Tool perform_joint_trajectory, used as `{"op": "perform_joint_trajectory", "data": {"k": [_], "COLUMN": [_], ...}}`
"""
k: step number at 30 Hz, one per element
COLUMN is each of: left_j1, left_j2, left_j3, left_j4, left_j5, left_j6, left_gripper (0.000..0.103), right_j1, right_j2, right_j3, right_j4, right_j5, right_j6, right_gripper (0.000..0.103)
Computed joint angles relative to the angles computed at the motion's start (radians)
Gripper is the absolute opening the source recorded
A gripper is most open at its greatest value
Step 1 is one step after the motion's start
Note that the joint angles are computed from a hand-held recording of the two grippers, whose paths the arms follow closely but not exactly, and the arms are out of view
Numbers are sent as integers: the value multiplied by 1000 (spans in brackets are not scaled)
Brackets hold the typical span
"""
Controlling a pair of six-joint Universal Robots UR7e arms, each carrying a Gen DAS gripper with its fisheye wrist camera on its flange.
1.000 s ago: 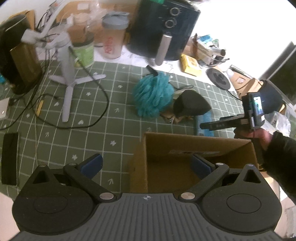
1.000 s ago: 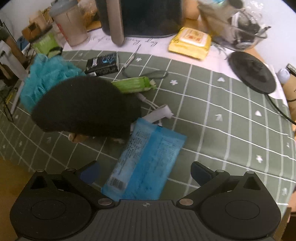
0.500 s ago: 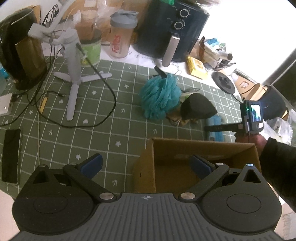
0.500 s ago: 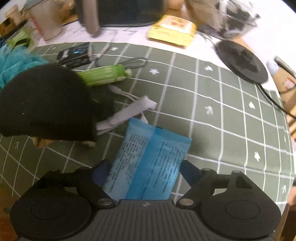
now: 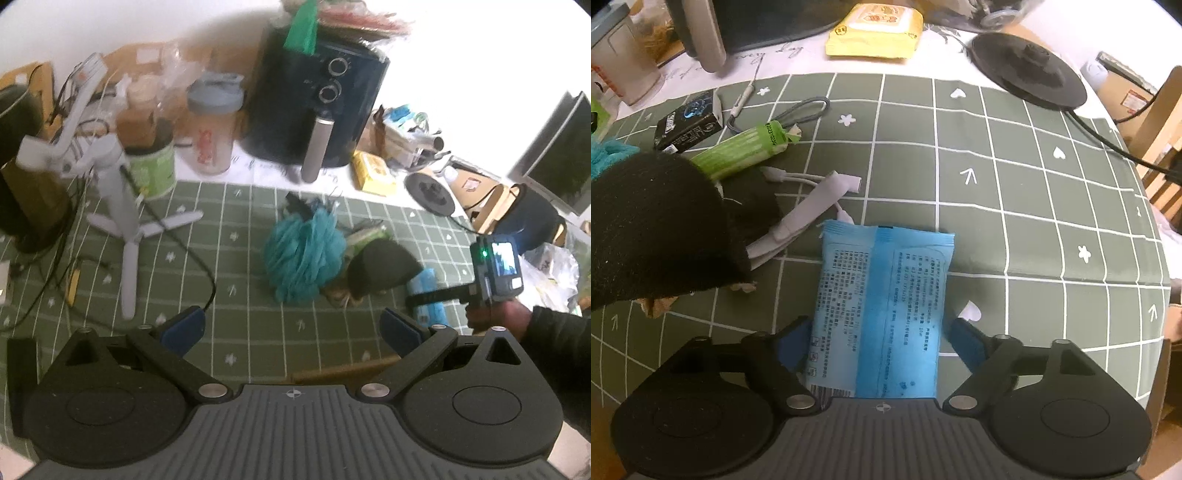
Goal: Organize soft objects
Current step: 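Close the right gripper on the blue packet while the left tool moves toward the teal loofah, then close the left gripper on the teal mesh loofah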
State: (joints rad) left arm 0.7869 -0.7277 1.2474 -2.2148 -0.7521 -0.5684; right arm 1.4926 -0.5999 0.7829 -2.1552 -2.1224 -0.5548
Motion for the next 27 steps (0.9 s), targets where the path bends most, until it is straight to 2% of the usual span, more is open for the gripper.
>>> {"op": "perform_joint_trajectory", "data": {"k": [4,7,12,17,22,23,24,27], "left_j1": [9,14,37,68,104,111,118,137], "left_j2": [36,59,96,130,190,203,213,260], "left_j3": [-40,-69,-111,-154,-242,-260,-275,-356], "left_j4": [-34,-37,-81,-120,-68,-58,-48,52], "left_j5": [27,52,18,-52,-88,-94,-107,-108], "left_j6": [73,120,250,363,405,412,423,412], "left_gripper": [103,103,103,103,102,96,84,81], "right_j1": [-4,-10,-18,-24,-24,-23,-21,-18], "right_j2": [-8,-35,-101,-177,-252,-264,-277,-308], "right_j3": [-1,17,80,169,250,264,278,308], "right_j4": [3,-17,-36,-80,-112,-118,-122,-121], "right_j5": [-2,16,60,100,142,146,146,142], "right_j6": [-10,14,12,18,11,8,7,18], "right_gripper": [63,63,63,63,63,63,63,63]}}
